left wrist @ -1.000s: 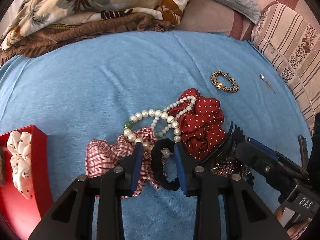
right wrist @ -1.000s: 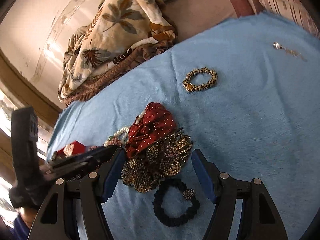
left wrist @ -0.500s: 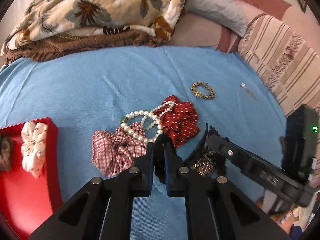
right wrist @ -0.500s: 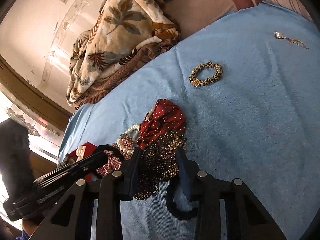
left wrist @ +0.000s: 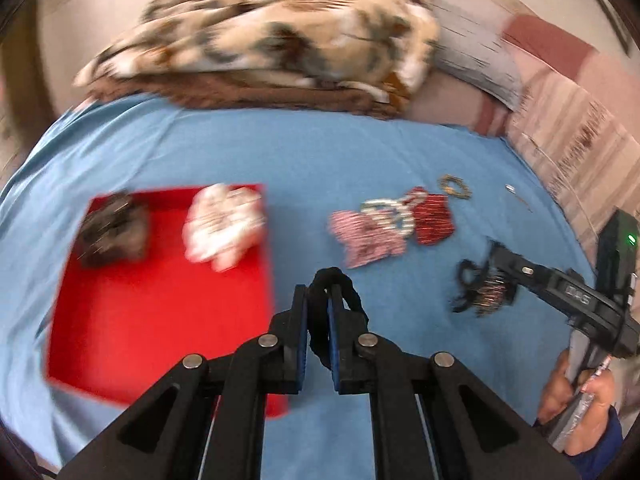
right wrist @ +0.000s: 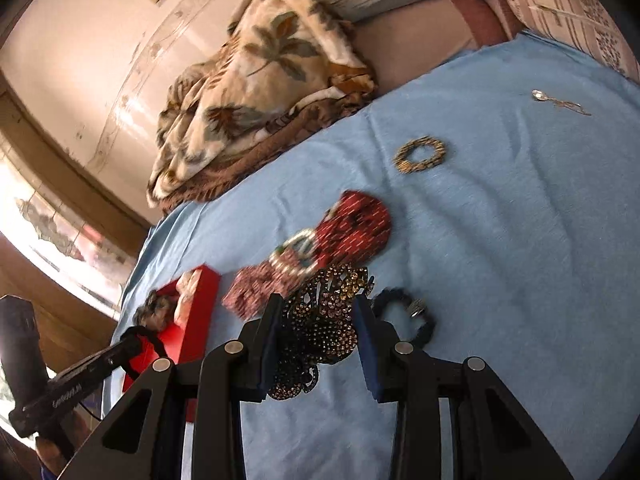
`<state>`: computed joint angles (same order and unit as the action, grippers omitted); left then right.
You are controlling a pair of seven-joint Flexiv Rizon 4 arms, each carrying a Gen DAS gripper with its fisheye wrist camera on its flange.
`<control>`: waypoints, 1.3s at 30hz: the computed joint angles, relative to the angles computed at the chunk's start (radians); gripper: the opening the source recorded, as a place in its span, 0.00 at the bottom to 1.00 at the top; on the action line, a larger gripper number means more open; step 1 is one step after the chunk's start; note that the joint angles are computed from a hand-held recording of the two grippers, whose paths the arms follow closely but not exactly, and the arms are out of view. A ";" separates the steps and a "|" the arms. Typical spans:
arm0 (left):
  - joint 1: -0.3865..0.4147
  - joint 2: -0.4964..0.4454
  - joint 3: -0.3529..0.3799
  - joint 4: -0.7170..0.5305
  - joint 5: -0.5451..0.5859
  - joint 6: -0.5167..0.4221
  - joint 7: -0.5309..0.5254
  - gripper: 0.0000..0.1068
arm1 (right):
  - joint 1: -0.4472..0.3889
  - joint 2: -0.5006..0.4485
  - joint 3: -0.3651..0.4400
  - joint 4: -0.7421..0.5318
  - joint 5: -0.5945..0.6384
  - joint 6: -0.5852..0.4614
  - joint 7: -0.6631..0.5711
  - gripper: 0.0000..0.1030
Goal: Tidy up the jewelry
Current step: 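Carry the hair tie and clip into the red tray and release both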
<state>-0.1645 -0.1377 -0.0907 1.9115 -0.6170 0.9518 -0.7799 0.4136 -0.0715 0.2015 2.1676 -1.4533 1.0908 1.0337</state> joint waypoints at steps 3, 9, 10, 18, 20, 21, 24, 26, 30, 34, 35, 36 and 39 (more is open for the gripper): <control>0.037 0.001 0.036 -0.002 0.012 -0.005 -0.044 0.08 | 0.027 -0.028 0.011 -0.045 0.046 -0.019 -0.071 0.37; 0.114 -0.013 0.074 -0.014 0.030 -0.001 -0.065 0.08 | 0.108 -0.121 0.004 -0.190 0.158 -0.054 -0.279 0.37; 0.122 -0.016 0.076 -0.014 0.038 0.005 -0.064 0.08 | 0.121 -0.139 -0.002 -0.215 0.175 -0.053 -0.309 0.37; 0.183 -0.093 0.077 -0.062 0.077 0.005 -0.101 0.08 | 0.222 -0.338 -0.056 -0.470 0.381 -0.030 -0.628 0.37; 0.190 -0.119 0.080 -0.082 0.102 0.005 -0.132 0.08 | 0.243 -0.389 -0.062 -0.539 0.446 -0.044 -0.719 0.37; 0.196 -0.130 0.079 -0.090 0.108 0.001 -0.142 0.08 | 0.252 -0.418 -0.063 -0.578 0.480 -0.048 -0.769 0.37; 0.208 -0.151 0.076 -0.107 0.122 -0.008 -0.163 0.08 | 0.274 -0.481 -0.066 -0.663 0.564 -0.067 -0.887 0.37; 0.214 -0.158 0.073 -0.105 0.129 0.004 -0.166 0.08 | 0.285 -0.529 -0.058 -0.727 0.633 -0.102 -0.981 0.37; 0.225 -0.159 0.068 -0.085 0.122 0.037 -0.157 0.09 | 0.319 -0.586 -0.055 -0.820 0.737 -0.189 -1.115 0.37; 0.235 -0.157 0.051 -0.057 0.088 0.091 -0.124 0.09 | 0.371 -0.605 -0.089 -0.879 0.789 -0.298 -1.200 0.37; 0.237 -0.153 0.042 -0.042 0.067 0.117 -0.103 0.09 | 0.382 -0.606 -0.099 -0.888 0.802 -0.316 -1.216 0.37; 0.238 -0.151 0.034 -0.029 0.049 0.144 -0.080 0.09 | 0.390 -0.610 -0.108 -0.900 0.816 -0.335 -1.233 0.37; 0.237 -0.145 0.010 0.010 -0.004 0.230 -0.010 0.09 | 0.409 -0.621 -0.125 -0.930 0.846 -0.386 -1.274 0.37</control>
<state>0.0721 -0.2828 -0.0806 1.9217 -0.6213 1.1818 -0.7904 0.8230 -0.6925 0.0769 1.2375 -0.6073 0.7049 -0.2404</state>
